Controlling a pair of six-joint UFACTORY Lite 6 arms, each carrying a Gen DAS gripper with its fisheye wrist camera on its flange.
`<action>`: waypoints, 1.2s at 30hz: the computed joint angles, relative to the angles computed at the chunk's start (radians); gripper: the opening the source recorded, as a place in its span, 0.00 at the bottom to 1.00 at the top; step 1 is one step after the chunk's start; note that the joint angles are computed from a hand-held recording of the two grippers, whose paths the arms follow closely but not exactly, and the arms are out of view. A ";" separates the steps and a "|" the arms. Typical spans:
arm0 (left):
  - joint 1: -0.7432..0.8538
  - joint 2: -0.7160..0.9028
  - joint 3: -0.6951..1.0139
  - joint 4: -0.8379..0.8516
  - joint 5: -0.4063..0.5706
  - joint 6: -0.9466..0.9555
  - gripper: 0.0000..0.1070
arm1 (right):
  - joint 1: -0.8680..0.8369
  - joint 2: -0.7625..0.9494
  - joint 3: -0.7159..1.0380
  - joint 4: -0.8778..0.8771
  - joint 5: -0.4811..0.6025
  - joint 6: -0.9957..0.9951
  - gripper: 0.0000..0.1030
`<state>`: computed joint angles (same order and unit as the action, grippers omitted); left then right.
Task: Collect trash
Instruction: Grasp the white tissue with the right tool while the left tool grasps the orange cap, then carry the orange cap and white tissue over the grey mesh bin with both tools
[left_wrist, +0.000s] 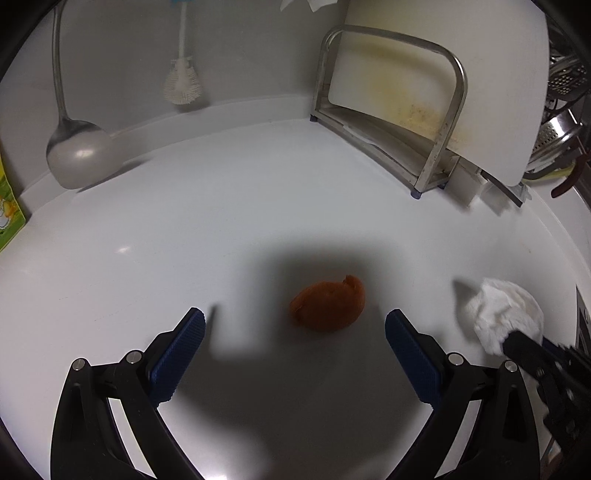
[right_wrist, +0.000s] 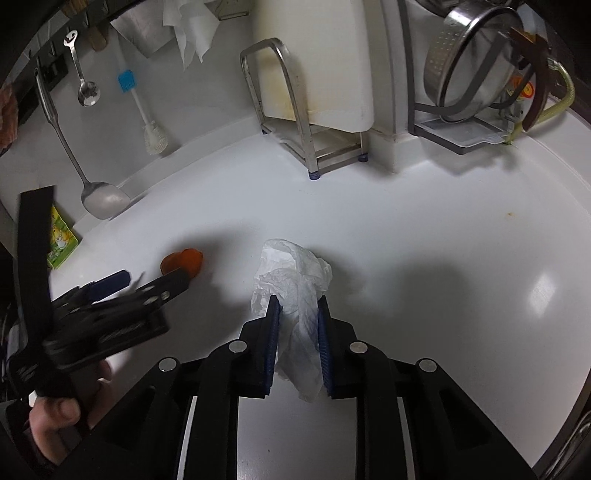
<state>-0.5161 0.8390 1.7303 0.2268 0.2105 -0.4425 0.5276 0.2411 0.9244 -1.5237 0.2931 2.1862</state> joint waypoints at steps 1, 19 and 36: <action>-0.001 0.022 0.035 -0.028 0.022 0.021 0.89 | 0.002 -0.016 -0.015 -0.019 0.001 0.027 0.19; -0.034 -0.127 -0.175 -0.010 -0.029 0.048 0.20 | 0.080 -0.151 -0.123 0.064 0.060 0.019 0.19; -0.076 -0.906 -0.854 0.252 0.088 -0.250 0.20 | 0.558 -0.491 -0.281 0.456 0.381 -0.065 0.19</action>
